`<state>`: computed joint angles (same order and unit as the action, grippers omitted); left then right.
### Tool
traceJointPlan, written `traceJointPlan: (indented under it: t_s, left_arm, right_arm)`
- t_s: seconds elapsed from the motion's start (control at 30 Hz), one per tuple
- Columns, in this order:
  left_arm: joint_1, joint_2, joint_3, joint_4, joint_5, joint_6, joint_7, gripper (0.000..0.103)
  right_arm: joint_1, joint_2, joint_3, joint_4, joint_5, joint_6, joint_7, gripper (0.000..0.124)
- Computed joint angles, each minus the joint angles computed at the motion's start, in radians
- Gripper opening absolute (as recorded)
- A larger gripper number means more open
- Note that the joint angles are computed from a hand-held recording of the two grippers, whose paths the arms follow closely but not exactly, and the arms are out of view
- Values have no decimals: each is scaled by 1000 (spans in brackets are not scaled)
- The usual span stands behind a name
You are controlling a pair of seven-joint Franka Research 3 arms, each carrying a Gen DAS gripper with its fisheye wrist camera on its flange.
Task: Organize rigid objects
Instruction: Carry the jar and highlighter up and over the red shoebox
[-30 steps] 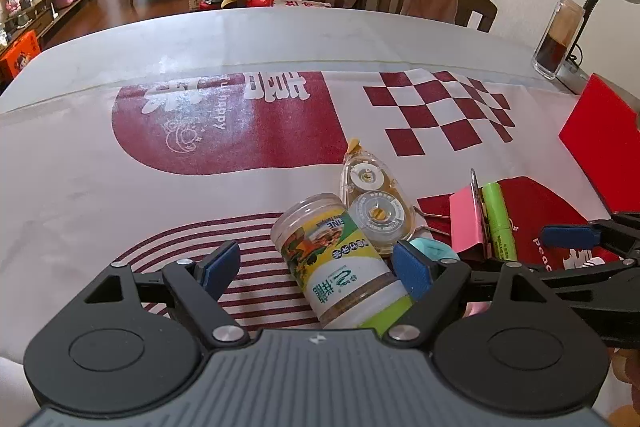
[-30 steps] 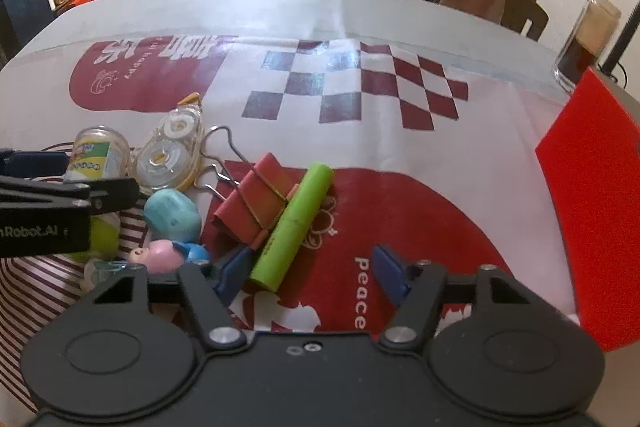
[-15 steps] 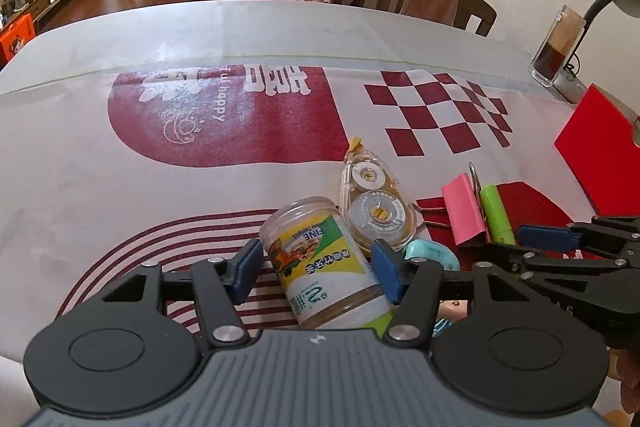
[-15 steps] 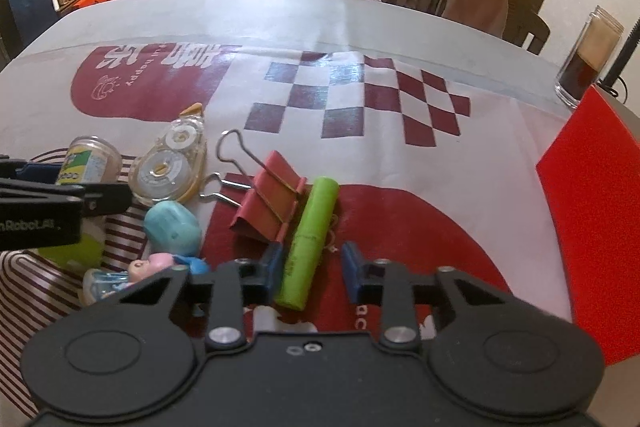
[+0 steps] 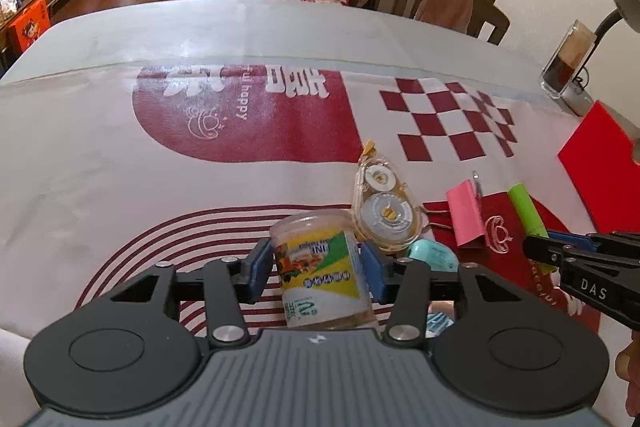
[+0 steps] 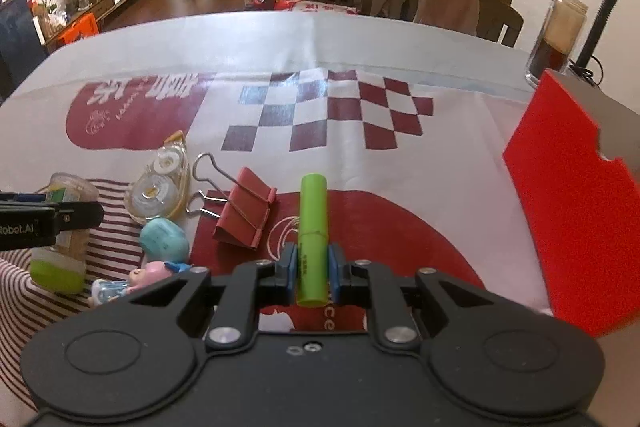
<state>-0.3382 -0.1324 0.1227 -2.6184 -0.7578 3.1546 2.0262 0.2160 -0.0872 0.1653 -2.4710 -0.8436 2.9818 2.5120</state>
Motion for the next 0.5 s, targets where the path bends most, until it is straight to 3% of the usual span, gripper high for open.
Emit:
traceJointPlan:
  t_s: [0.1,0.3,0.5]
  left_arm:
    - [5,-31,-3,-22,27,0,-11,45]
    - [-55,-108,65,-68,70,-14,-27,43]
    - [-84,-196,107,-115,141,-26,-89,42]
  right_arm:
    - [5,-44,-9,-37,83,18,-60,15]
    - [-3,-145,-1,-112,242,46,-192,15]
    - [32,-256,-32,-181,403,50,-344,15]
